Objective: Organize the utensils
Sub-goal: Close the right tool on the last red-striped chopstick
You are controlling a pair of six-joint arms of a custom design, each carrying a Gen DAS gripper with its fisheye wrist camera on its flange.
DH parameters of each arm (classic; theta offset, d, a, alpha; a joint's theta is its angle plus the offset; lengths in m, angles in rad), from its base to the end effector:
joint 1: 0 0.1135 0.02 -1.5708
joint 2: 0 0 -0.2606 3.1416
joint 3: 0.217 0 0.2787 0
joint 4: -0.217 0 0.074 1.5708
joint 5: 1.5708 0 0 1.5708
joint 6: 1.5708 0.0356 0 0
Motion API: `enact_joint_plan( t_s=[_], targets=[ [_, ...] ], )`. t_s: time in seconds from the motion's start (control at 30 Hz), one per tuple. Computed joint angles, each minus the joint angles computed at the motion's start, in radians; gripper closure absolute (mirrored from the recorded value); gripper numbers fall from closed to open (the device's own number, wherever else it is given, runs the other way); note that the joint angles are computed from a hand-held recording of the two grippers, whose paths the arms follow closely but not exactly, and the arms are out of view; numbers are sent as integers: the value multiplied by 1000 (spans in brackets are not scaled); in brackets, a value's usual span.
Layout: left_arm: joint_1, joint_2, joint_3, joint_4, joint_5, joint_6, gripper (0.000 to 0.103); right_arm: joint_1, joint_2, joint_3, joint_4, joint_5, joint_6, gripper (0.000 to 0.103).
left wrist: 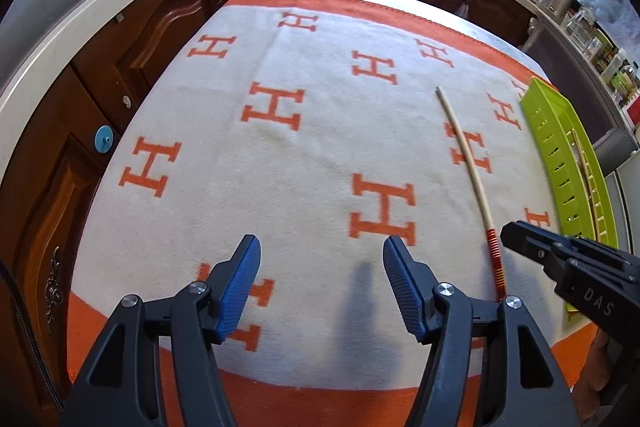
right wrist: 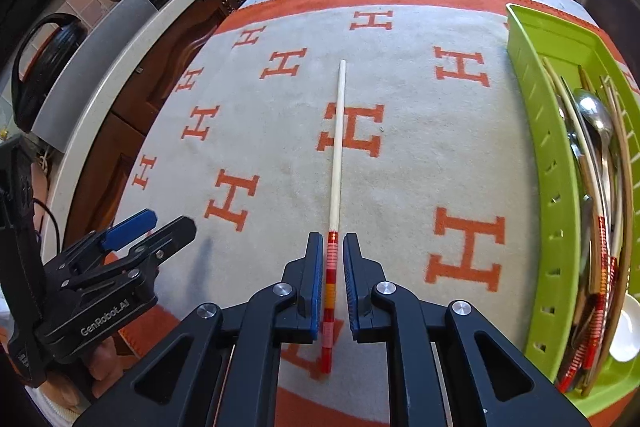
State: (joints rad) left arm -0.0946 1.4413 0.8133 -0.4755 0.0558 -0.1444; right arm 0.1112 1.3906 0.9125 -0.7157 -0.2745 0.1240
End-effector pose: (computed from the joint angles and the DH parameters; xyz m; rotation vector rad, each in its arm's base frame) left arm 0.2897 -0.0295 0.1628 -0.0489 2.6799 -0.1503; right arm 0.2796 0.0409 0.1973 -0.0552 2.7673 0.4414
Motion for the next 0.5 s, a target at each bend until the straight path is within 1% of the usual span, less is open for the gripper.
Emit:
enact_joint_plan(
  t_s=[0.23,0.4,0.5],
  targets=[
    [33,34,10,11,17,9,41,43,127,66,49,39,16,91],
    [29,48,18,17,20,3,41,74,165,97,78,65,16,82],
    [30,56,19,20,22,1,40,110,170,99,98,112,6,81]
  ],
)
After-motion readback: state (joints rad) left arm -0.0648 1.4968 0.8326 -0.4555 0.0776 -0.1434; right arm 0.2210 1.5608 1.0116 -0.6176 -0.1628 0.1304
